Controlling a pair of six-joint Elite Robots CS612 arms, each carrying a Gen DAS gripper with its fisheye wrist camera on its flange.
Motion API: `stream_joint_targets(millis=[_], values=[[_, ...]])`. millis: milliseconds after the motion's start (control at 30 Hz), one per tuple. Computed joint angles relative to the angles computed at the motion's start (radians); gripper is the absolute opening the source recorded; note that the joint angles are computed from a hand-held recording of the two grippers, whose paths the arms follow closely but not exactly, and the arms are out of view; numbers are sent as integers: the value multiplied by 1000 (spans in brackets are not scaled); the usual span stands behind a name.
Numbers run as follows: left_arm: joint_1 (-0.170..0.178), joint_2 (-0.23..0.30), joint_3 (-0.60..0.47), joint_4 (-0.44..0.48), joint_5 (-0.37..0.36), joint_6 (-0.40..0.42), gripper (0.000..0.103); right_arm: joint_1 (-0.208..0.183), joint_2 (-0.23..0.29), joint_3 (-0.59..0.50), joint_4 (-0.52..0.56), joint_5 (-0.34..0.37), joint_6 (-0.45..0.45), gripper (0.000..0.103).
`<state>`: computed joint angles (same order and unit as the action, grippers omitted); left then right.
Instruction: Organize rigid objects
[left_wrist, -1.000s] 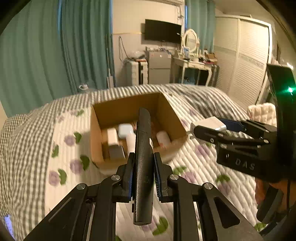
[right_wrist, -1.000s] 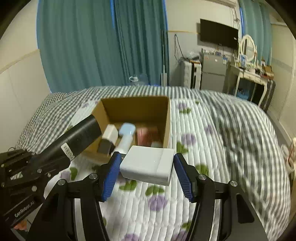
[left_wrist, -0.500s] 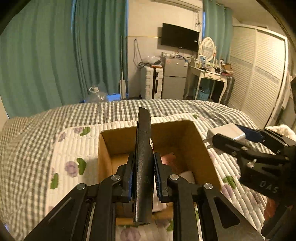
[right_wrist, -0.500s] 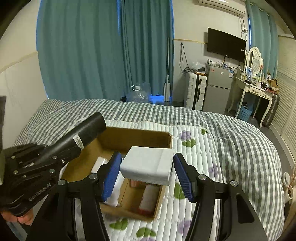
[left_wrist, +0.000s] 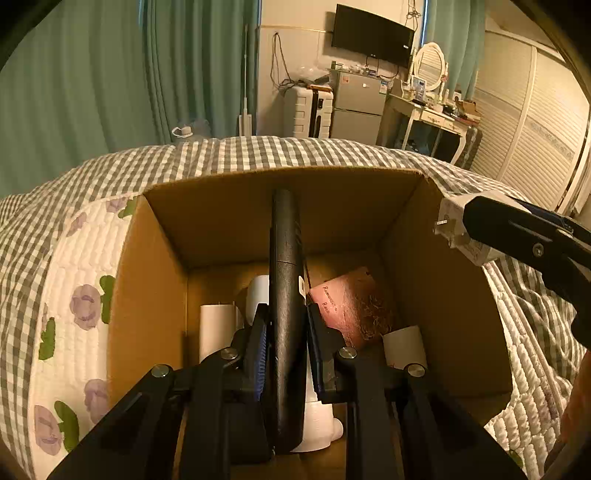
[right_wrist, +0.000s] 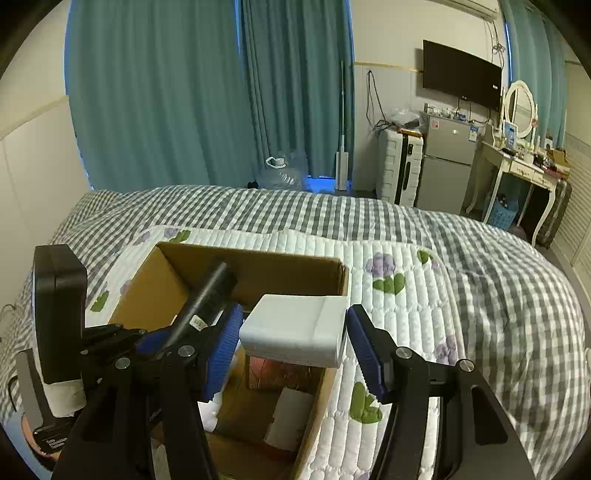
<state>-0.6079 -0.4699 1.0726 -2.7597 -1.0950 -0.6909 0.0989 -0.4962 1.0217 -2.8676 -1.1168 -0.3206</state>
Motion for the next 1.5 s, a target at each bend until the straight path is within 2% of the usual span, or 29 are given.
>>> stream_joint_targets(millis=[67,167,267,433,667,800,900,967,1100,1200,1400,1500], values=[[-3,-5,7,3,11,7,29,0,-6,14,-6,-5,2,58],[-10,-26,36,-16,35,7,47,-2,-19,33,-21,-9,9,58],[-15,-58,83,-61,64,9,47,-2,-33,53,-40,-10,9,57],[-18,-105,142,-83,112,4,47,14,-29,45,-34,-31,-11,56],[-6,-129,193,-100,130,-15,47,48,50,-84,42,-98,-10,56],[2,-123,200,-114,129,-10,47,49,85,-141,53,-84,16,56],[3,-121,209,-141,124,-3,48,47,88,-144,26,-83,41,67],[1,-121,216,-151,129,2,50,43,77,-125,1,-67,55,68],[-11,-138,233,-150,145,1,51,32,18,-32,-53,-67,75,68],[-27,-165,259,-158,161,-9,51,25,-44,60,-95,-87,75,68],[-82,-241,339,-206,256,2,52,4,-182,255,-224,-71,67,68],[-110,-276,376,-240,309,18,52,-8,-245,347,-314,-58,86,73]])
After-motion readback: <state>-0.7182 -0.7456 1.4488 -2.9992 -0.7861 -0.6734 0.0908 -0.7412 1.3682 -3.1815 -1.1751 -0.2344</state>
